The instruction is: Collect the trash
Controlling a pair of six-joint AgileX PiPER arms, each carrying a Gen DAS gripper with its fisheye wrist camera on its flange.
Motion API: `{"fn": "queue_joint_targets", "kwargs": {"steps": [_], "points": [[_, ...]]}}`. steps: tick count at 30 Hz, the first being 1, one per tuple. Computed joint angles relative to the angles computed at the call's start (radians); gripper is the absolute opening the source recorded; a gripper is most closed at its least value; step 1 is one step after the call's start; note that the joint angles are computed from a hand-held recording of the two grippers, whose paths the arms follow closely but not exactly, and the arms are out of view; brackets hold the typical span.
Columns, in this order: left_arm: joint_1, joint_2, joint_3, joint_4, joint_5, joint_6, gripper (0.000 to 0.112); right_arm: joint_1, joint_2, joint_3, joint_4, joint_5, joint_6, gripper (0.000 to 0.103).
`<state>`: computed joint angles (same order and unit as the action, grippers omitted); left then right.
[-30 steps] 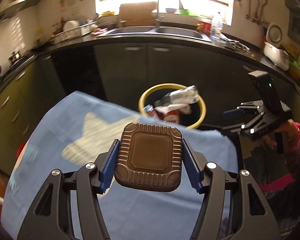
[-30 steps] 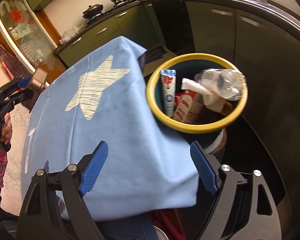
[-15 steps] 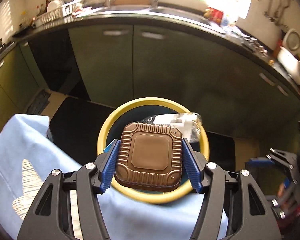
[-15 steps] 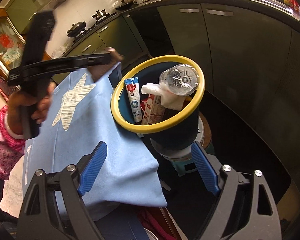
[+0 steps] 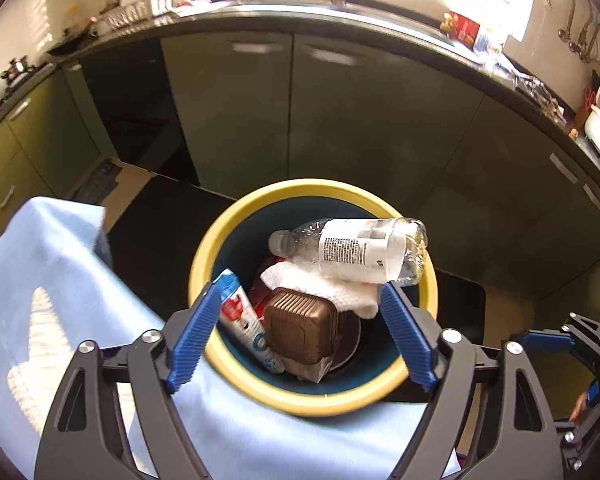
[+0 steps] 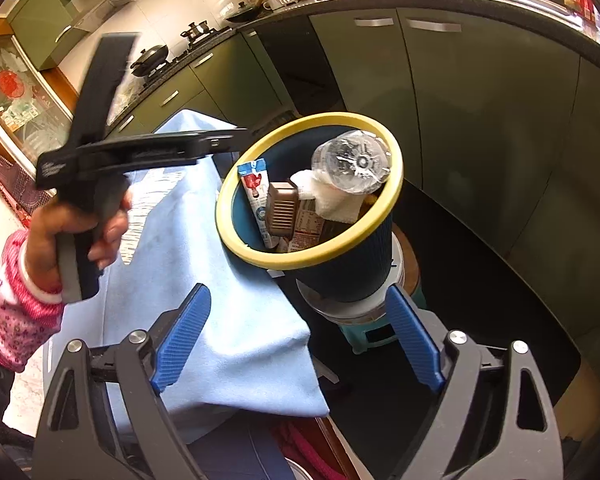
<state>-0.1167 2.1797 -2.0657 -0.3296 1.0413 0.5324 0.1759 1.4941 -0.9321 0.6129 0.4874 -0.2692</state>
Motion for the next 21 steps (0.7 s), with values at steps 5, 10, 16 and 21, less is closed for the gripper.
{"fn": "queue_joint_targets", "kwargs": {"steps": [5,10,16,21], "points": [[0.093,-0.294,0.385,-0.063,-0.175,0.089,0.098,0.063,-0.007,-0.018,-0.042,-0.001,0.035,0.085],[0.268,-0.573,0.684,-0.152,-0.244,0.164,0.098,0.176,-0.030,-0.040,-0.198,-0.029,0.166,0.091],[0.581,-0.884,0.987,-0.222,-0.311,0.277,0.098,0.319,-0.060,-0.053,-0.445,-0.072,0.384,0.095],[0.949,-1.044,1.117,-0.373,-0.250,0.477,0.098,0.426,-0.094,-0.041,-0.777,-0.093,0.714,0.096]]}}
